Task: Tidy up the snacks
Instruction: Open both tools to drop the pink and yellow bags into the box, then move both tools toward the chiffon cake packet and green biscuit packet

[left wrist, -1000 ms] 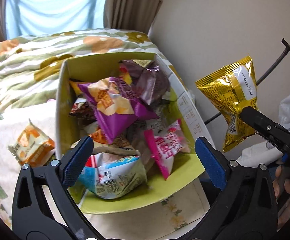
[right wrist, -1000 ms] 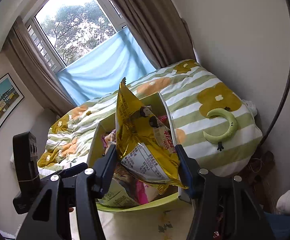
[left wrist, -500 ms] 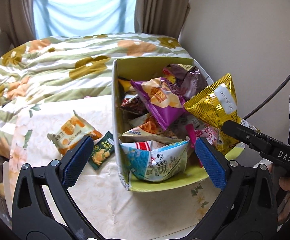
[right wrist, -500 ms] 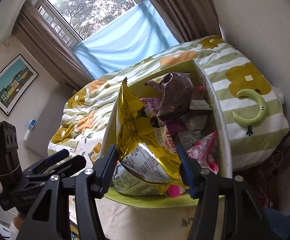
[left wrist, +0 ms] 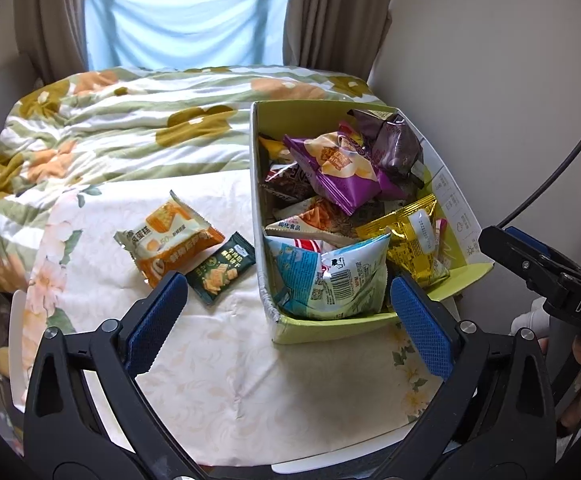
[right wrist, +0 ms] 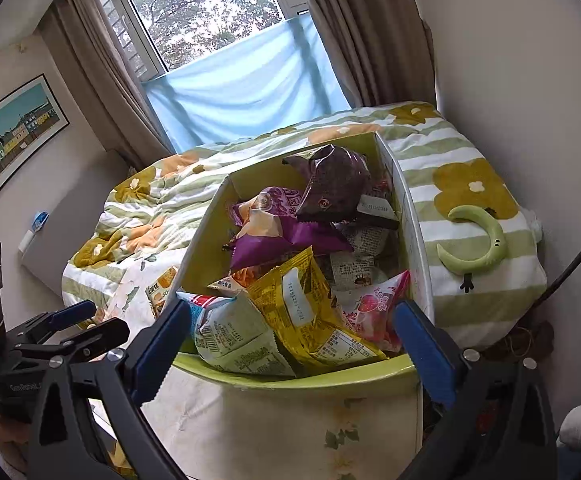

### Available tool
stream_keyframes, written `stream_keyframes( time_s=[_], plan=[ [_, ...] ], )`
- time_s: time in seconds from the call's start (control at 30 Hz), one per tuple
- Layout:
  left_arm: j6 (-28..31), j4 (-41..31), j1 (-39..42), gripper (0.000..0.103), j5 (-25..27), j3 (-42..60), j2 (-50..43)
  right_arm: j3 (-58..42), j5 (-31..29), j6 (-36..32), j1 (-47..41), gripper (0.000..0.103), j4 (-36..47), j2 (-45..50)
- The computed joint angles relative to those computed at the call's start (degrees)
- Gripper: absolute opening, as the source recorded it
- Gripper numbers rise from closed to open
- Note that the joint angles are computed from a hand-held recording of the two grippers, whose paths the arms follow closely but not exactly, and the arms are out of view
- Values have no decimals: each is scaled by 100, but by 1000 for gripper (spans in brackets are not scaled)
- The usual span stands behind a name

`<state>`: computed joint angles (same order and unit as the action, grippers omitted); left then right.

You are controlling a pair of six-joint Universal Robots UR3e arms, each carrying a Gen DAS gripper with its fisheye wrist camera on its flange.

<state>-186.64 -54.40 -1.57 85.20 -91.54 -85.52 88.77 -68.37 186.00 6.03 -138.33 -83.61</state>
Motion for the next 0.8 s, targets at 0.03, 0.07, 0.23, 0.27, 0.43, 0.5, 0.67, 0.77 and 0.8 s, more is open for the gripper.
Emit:
stream_keyframes(
  time_s=[0.03, 0.07, 0.23, 0.27, 0.43, 0.5, 0.67, 0.77, 0.8],
  plan=[
    [18, -6, 14, 101, 10, -46, 90, -15, -36, -4, 15, 101, 23, -36],
    [46, -8, 34, 101, 9, -95, 180, -72, -71, -24, 43, 101, 107, -59],
    [206, -187, 183, 101, 180, -278, 709, -383, -261, -170, 171, 101, 543, -154],
    [249, -260, 258, 101, 183, -328, 848, -401, -230, -178, 180, 101, 542, -184],
    [602, -605, 902, 101, -26, -620, 1572, -637, -449, -78, 483, 101, 522, -177],
    [852, -718, 1273, 101, -217, -759, 1844, -786, -577, 19, 668, 101, 499, -93],
    [1833, -1108, 2610, 101, -1148, -1018, 2363, -1396, -1023, 414, 1305, 101, 497, 374],
    [2665, -1543, 3491, 101, -1847, -985, 2440, -2028, -1435, 726, 1784, 101, 606, 873],
    [2949, -1679, 3719, 101, -2002, -928, 2395, -2287, -1610, 845, 1960, 101, 653, 1073]
  ],
)
